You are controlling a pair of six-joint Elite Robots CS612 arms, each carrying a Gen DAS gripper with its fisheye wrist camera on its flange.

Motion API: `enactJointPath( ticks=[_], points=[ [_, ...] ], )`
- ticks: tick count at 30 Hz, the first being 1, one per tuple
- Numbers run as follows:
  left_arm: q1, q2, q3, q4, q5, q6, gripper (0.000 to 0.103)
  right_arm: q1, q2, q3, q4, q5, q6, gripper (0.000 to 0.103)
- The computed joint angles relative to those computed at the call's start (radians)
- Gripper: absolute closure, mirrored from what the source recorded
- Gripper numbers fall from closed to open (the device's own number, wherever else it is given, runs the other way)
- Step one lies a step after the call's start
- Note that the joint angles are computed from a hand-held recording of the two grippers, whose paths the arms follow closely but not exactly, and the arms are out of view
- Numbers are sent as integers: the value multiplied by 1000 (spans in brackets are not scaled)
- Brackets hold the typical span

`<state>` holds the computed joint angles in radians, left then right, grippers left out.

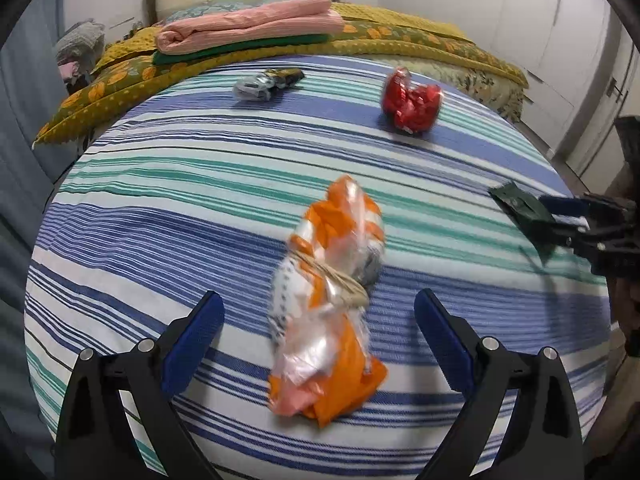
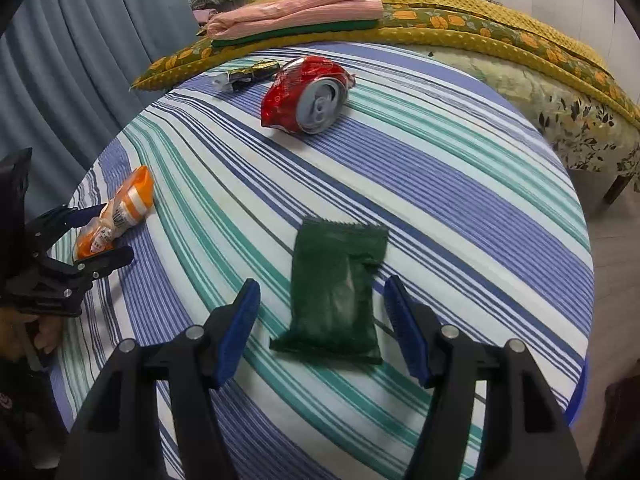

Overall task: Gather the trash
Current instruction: 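Grasp the dark green packet with the right tool while the left tool holds the wrapper, then carry both items over the blue wastebasket and open both tools to drop them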

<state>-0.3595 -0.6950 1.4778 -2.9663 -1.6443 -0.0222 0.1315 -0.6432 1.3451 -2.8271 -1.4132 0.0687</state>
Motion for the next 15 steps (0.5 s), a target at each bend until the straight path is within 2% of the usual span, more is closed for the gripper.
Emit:
enactJointPath(
  ticks=[1,3,4,5,6,7,8,11,15],
  points=[
    [1,1,-2,-4,-1,-10,9,1,2,-5,5,-7,-1,40],
    [1,2,-8,-2,-2,-17,17,2,5,-10,13,-9,-3,41],
    [-1,2,-11,3,1,-13,22,2,5,-10,13,-11,-4,46],
    [-4,3,-14,10,11,-3,30,2,5,-11,16,-15,-8,50],
    [-8,4,-15,12,27,6,42,2,6,-10,15,-22,-7,59],
    [-16,5,-13,2,63,18,48,1,4,-6,9,-22,-4,64],
    [-18,4,-11,-3,72,22,56,-4,-1,3,2,-7,3,65],
    [-15,0,-6,-15,38,-6,57,-14,-18,36,-38,14,13,67],
    [-28,-14,9,-36,21,3,58,-34,-50,94,-94,52,21,67]
  ],
)
